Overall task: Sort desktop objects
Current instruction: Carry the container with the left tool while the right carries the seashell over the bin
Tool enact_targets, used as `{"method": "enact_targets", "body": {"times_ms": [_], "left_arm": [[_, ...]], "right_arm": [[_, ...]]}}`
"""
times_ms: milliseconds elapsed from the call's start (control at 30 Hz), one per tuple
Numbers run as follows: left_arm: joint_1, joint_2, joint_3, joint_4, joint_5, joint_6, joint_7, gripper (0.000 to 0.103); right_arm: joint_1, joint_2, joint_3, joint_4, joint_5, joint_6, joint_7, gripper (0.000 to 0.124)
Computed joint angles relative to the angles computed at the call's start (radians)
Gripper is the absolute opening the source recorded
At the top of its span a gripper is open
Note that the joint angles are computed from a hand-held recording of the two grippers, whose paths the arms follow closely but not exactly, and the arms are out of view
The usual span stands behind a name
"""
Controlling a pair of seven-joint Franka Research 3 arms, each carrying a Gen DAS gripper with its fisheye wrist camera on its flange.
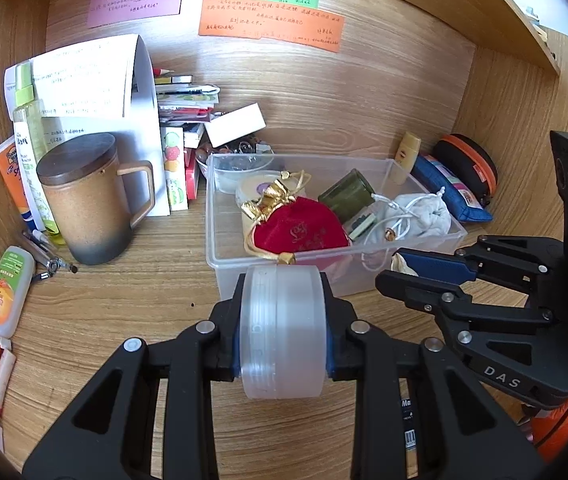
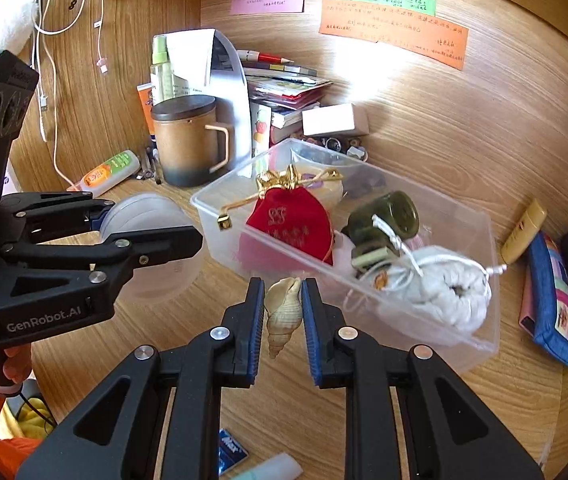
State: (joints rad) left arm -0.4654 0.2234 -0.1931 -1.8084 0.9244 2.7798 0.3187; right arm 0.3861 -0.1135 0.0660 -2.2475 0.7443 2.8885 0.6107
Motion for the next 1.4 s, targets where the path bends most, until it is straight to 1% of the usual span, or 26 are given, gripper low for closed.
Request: {"method": "enact_targets", "body": {"times_ms": [167,300,367,467,567,733,1000,1133,1333,1400], "left_arm": [[0.007,0.0,0.009,0.014,0.013,0.024,-0.002,0.029],[0.012,0.016,0.013,0.045,0.008,0.025,0.02,0.029],[0.006,0.024,0.022,0.061,0.023,0.021,0.007,0.029],[0.017,0.041,0.022,0.078,-0.004,0.051,0.026,0.029],[0.018,0.063,0.024,0.101,-0.039,0.055,0.065,0.029],[0.007,0.085,0.047,0.127,-0.045,0.07,0.066,0.029],[0.012,0.139,0.046,0.179,-0.14,0.076,0.176,0.029],[0.01,0.168,0.044,0.206,-0.195,0.065,0.232,0.029],[0.001,0.186,0.054,0.219,-0.239,0.066,0.267,0.029],[0.007,0.19,0.049,0.219,-0.261,0.07,0.287,0.029]], "right_arm": [[-0.008,0.023,-0.003,0.035,0.002,-0.003,0.0,0.017],[-0.023,0.045,0.004,0.06,-0.043,0.007,0.031,0.017],[-0.028,0.055,0.007,0.073,-0.057,0.011,0.041,0.017],[-0.035,0.071,0.011,0.091,-0.078,0.013,0.059,0.017],[-0.045,0.092,0.013,0.115,-0.094,0.002,0.076,0.017],[-0.06,0.124,0.018,0.151,-0.097,-0.017,0.089,0.017],[-0.08,0.172,0.03,0.196,-0.124,-0.034,0.115,0.017],[-0.088,0.196,0.034,0.218,-0.135,-0.044,0.121,0.017],[-0.098,0.224,0.045,0.245,-0.139,-0.062,0.119,0.017],[-0.098,0.231,0.047,0.249,-0.143,-0.062,0.119,0.017]]}}
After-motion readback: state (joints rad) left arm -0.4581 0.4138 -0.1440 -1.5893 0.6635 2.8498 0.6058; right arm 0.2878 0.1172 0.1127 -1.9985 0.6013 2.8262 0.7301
